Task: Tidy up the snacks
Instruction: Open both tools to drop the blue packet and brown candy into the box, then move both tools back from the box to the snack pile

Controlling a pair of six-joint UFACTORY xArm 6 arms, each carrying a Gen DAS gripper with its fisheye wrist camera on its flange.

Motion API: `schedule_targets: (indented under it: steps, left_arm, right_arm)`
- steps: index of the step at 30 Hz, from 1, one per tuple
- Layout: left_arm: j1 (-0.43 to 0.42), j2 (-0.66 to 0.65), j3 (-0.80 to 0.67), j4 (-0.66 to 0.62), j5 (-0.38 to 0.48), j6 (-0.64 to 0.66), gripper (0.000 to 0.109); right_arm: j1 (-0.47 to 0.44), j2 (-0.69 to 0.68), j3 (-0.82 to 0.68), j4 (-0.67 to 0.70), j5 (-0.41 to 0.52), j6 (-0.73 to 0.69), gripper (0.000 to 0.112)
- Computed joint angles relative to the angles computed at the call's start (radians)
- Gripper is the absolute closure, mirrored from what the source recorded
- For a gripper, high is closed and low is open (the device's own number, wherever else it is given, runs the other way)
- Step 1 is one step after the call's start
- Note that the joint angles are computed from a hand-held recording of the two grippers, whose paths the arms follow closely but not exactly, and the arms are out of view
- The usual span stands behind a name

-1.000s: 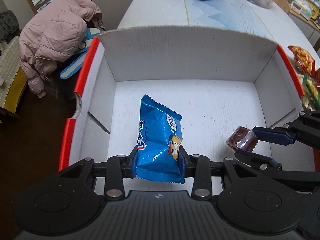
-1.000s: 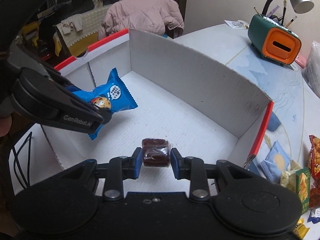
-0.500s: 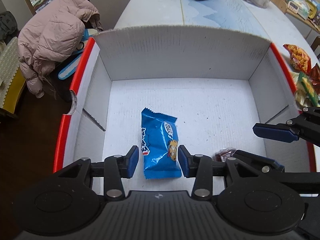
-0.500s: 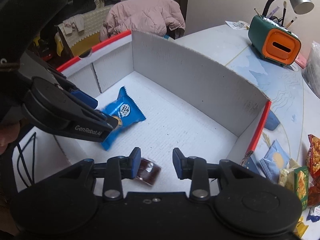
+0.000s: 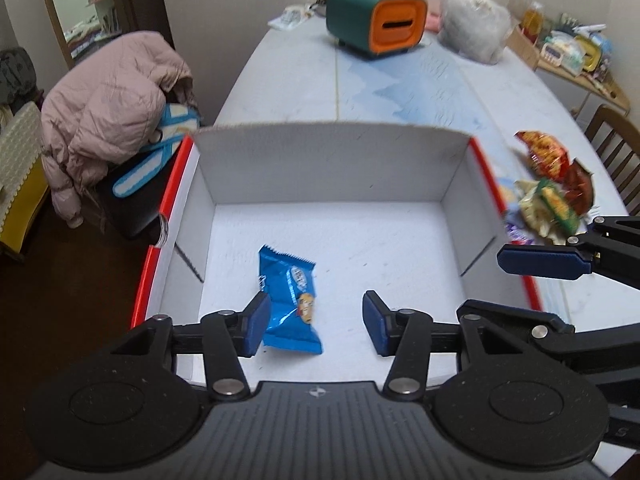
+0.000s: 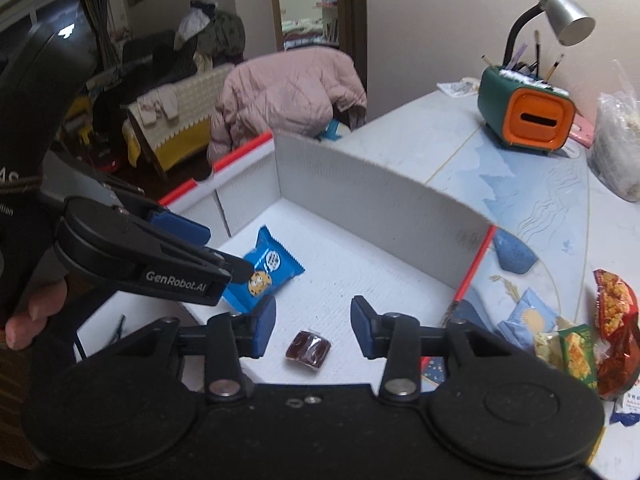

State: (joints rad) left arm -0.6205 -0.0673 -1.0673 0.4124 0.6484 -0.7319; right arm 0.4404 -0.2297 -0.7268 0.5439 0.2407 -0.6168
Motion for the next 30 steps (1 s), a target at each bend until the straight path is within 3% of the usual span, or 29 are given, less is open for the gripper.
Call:
schedule_targets:
  steps: [9,12,14,20,30]
  left_arm:
    - [-0.044,-0.035,0.009,0.088,-0.013,-0.091,0.052]
    - [-0.057,-0.057,0.025,0.115,-0.030,-0.122,0.044]
    - [-0.068,-0.064,0.028,0.138,-0.043,-0.145,0.042]
    - [-0.116,-0.039,-0.002,0.180,-0.076,-0.189,0.041]
    - [-0.185,0.114,-0.141,0.170,-0.156,-0.202,0.035]
  right_arm:
    - [-0.050,-0.140,0.078,0.130,-0.001,-0.080,0.061]
    - [-0.081,-0.185,0.103,0.162,0.001,-0.101,0.058]
    - [-0.099,-0.219,0.127,0.174,-0.009,-0.106,0.049]
    - [-0.153,-0.302,0.190,0.212,-0.020,-0.145,0.036]
    - [-0.272,-0.396,0.284,0.261,-0.056,-0.223,0.011]
